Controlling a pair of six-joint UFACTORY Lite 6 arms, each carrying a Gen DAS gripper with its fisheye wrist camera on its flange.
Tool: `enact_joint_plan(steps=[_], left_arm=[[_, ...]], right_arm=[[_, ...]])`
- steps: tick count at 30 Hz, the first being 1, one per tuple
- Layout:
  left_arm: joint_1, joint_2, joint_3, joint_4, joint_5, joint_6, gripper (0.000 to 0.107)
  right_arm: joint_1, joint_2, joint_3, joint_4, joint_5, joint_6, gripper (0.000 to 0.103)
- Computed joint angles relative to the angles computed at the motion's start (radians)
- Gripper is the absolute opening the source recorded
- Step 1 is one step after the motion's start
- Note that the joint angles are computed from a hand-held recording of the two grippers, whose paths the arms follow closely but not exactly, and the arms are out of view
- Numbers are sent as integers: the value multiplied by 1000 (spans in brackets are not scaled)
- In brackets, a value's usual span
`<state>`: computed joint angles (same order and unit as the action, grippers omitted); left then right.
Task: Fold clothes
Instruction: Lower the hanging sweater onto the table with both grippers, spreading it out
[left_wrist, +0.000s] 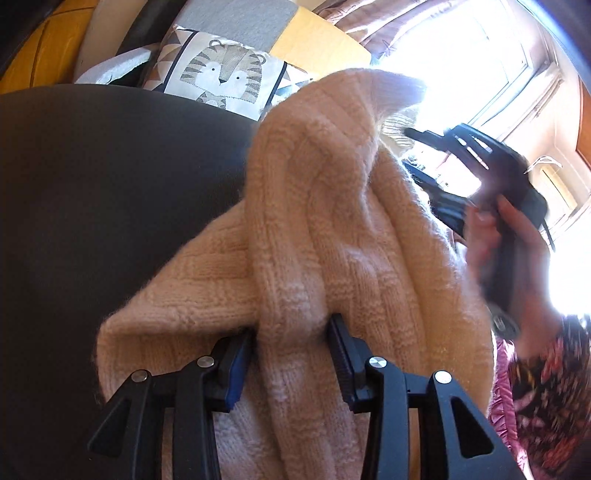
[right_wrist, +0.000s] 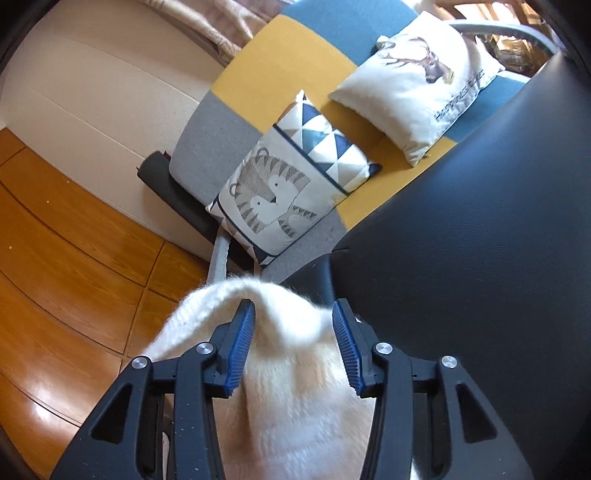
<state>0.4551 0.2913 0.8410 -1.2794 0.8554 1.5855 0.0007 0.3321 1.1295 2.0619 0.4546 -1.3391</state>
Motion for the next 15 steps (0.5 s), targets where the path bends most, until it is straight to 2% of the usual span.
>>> enact_joint_plan(steps=[2,3,5,11,15], left_arm=[[7,3,-1,-6,4,8,41],[13,-2,-8,-9,4,12,41],[26,-16,-24,-10,5,20,41],[101,-67,-72,32,23,23,41],[157,-49,-74,78,73,-5,41]], right_arm=[[-4,-126,-141,74,11,-90,49],[-5,-198,-215,98,11,-121,55],[1,-329,-349,109,17,-140,60],[37,-674,-682,-105,68,60,60],[197,-856,-815,-164,-23,156,60]])
